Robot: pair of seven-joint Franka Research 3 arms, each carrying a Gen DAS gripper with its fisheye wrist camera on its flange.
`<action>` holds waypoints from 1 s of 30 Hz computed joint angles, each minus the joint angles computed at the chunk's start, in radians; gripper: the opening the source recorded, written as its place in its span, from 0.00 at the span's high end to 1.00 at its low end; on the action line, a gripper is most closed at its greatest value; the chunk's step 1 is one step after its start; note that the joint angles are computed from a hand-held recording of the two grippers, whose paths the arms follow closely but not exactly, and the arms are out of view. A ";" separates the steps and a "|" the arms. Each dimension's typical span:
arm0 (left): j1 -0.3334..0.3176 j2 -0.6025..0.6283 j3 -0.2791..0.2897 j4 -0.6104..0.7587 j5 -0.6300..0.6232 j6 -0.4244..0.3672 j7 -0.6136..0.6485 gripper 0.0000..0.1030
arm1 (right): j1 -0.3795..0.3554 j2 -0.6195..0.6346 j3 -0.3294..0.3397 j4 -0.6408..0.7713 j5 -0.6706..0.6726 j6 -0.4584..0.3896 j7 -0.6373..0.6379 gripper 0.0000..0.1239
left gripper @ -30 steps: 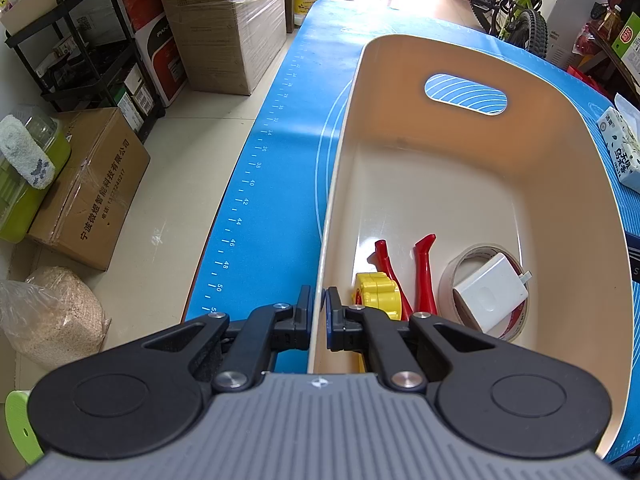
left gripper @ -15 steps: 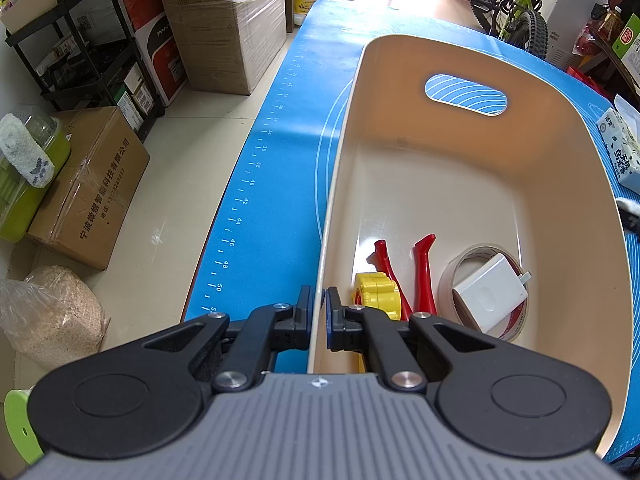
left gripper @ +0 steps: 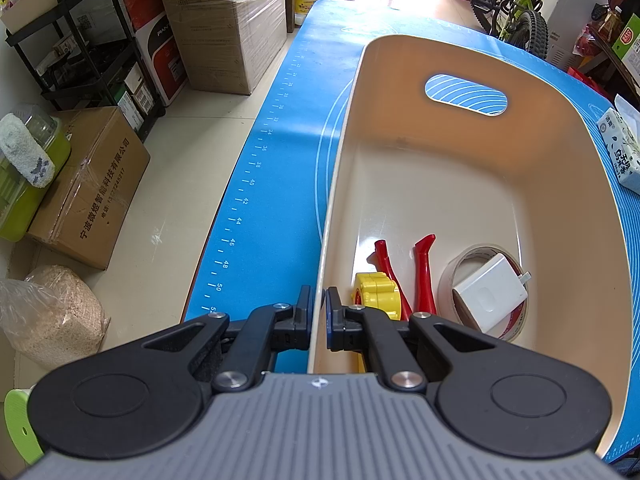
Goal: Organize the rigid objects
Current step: 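Carry the white pill bottle into the basket with the right tool and release it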
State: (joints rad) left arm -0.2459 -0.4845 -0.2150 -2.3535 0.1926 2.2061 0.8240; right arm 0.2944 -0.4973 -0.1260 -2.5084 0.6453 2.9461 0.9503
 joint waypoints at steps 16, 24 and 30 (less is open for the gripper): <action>0.000 -0.002 0.001 -0.003 0.002 0.000 0.002 0.93 | 0.058 -0.029 0.104 -0.026 -0.082 -0.203 -0.056 0.49; 0.000 -0.001 -0.001 -0.001 0.003 -0.003 0.000 0.93 | 0.050 -0.016 0.144 -0.030 -0.171 -0.298 -0.060 0.49; 0.000 -0.002 0.000 -0.002 0.004 -0.002 0.001 0.93 | 0.045 -0.007 0.150 -0.012 -0.185 -0.344 -0.048 0.48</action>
State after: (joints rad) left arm -0.2464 -0.4863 -0.2147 -2.3557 0.1964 2.2036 0.8255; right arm 0.3397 -0.5048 0.0237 -2.5200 0.4602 2.6023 0.9018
